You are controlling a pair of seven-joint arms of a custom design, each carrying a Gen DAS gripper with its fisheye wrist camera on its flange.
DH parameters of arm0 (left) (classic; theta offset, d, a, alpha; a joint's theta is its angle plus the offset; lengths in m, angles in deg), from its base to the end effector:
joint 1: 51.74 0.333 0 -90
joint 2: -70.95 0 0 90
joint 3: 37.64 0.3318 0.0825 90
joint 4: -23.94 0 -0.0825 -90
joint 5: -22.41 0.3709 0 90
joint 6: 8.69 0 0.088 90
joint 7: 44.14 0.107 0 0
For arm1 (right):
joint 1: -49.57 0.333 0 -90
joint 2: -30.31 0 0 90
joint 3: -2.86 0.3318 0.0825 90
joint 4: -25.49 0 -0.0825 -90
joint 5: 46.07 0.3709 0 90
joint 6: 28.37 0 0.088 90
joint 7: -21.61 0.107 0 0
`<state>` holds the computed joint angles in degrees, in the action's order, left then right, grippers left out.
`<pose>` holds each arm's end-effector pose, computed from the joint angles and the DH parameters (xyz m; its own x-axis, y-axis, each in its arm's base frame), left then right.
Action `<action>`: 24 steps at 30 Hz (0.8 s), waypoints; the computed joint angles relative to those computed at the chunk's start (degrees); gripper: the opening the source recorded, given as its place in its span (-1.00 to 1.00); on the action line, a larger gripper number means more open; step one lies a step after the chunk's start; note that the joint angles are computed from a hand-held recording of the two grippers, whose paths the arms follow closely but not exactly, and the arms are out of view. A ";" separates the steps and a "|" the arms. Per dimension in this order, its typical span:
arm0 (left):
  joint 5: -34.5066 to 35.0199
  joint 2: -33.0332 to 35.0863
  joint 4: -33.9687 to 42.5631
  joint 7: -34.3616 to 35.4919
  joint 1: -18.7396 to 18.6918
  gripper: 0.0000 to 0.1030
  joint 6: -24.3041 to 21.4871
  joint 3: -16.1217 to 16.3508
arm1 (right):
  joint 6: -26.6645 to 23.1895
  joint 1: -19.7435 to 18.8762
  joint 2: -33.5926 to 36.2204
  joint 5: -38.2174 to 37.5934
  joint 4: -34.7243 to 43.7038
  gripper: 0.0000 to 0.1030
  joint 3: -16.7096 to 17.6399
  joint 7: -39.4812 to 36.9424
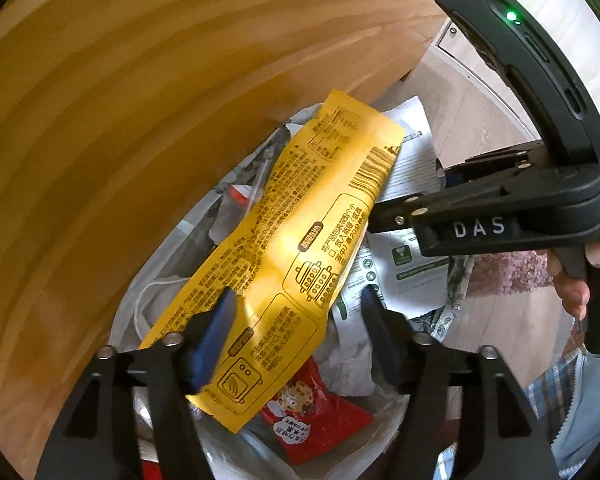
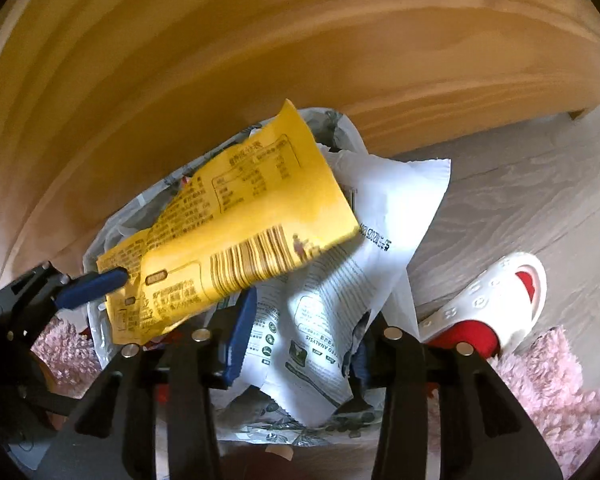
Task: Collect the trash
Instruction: 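Open the left gripper releasing the chip bag while the right releases the paper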
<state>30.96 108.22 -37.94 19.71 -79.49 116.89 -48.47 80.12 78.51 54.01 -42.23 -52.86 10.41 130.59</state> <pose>0.6361 -0.4361 0.5181 -0.2418 -0.9554 0.1697 -0.8940 0.1513 -0.4217 0.5601 0.3992 0.5128 0.2725 -0.9506 -0.1486 -0.9618 -0.2649 -0.0688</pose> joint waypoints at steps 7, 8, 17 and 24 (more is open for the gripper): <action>0.78 -2.35 -2.40 -0.26 0.45 0.41 0.05 0.36 | 3.36 -0.79 -0.64 0.29 -2.70 -0.15 -0.37 -0.28; 1.03 -2.97 -4.62 -0.74 0.75 0.45 1.06 0.35 | 3.12 -0.63 -0.64 -0.10 -2.31 -0.06 -0.31 -0.34; 3.08 -4.82 -6.86 -4.16 0.06 0.64 2.01 0.76 | 7.13 -1.47 -3.98 0.35 -8.45 0.33 -0.20 -0.81; 4.28 -5.34 -5.75 -5.21 0.08 0.74 0.65 0.94 | 10.47 -1.43 -4.47 -0.09 -10.74 0.58 0.10 -0.25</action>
<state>35.24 102.88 -43.69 14.50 -79.41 117.54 -47.53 90.60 77.08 49.53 -42.31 -63.61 10.51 130.34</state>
